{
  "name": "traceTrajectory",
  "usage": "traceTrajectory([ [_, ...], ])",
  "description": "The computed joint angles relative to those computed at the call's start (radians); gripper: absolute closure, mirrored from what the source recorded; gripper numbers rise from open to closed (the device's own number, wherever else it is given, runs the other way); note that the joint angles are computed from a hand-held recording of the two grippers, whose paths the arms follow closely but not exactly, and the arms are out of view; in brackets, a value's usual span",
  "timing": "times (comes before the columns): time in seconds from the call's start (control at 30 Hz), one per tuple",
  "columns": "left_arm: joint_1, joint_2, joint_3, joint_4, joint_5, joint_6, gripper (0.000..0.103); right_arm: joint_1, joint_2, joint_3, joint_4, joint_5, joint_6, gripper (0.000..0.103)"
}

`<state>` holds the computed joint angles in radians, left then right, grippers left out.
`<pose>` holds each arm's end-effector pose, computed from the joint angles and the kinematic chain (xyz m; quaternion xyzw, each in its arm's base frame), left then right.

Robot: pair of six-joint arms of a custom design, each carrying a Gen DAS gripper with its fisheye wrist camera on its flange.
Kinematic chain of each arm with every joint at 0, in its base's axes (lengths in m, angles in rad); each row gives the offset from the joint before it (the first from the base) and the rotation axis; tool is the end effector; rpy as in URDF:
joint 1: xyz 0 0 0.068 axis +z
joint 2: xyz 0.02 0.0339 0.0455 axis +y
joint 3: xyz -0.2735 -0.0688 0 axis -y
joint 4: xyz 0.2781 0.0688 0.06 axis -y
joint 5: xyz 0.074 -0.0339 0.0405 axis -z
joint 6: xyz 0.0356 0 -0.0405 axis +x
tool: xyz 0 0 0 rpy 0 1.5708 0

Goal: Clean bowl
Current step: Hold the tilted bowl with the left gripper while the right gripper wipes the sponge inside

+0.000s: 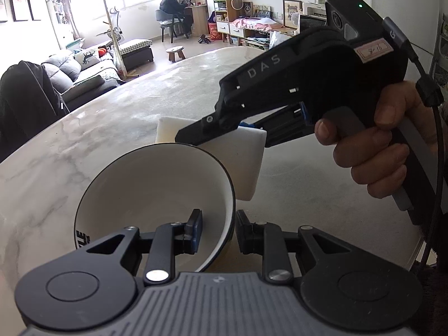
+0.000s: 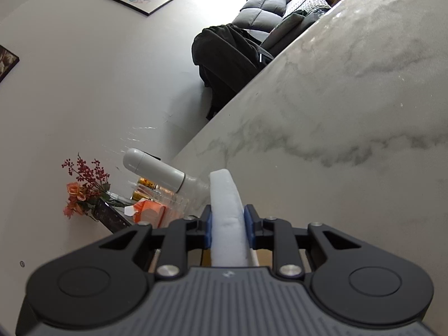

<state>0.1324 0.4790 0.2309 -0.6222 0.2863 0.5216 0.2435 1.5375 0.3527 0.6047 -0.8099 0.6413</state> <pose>0.1315 0.0074 0.1467 0.2278 0.9027 -0.0178 0.3647 0.2399 0.0862 0.0978 -0.0238 0.8297 0.5003 0.2464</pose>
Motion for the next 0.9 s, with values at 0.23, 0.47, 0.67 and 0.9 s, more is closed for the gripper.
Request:
traceTrajectory([
  [0.23, -0.009, -0.006, 0.001, -0.005, -0.007, -0.011, 0.077, 0.007, -0.004, 0.0, -0.008, 0.006, 0.003, 0.077],
  [0.47, -0.082, -0.042, -0.013, 0.015, -0.063, -0.096, 0.077, -0.02, -0.084, -0.021, -0.003, -0.012, 0.008, 0.077],
  [0.67, -0.141, -0.006, -0.007, 0.066, -0.134, -0.172, 0.077, -0.041, -0.087, -0.031, -0.005, -0.023, 0.005, 0.077],
  [0.9, -0.256, 0.0, -0.051, 0.204, -0.255, -0.255, 0.081, -0.075, -0.11, -0.043, -0.024, -0.033, -0.013, 0.077],
])
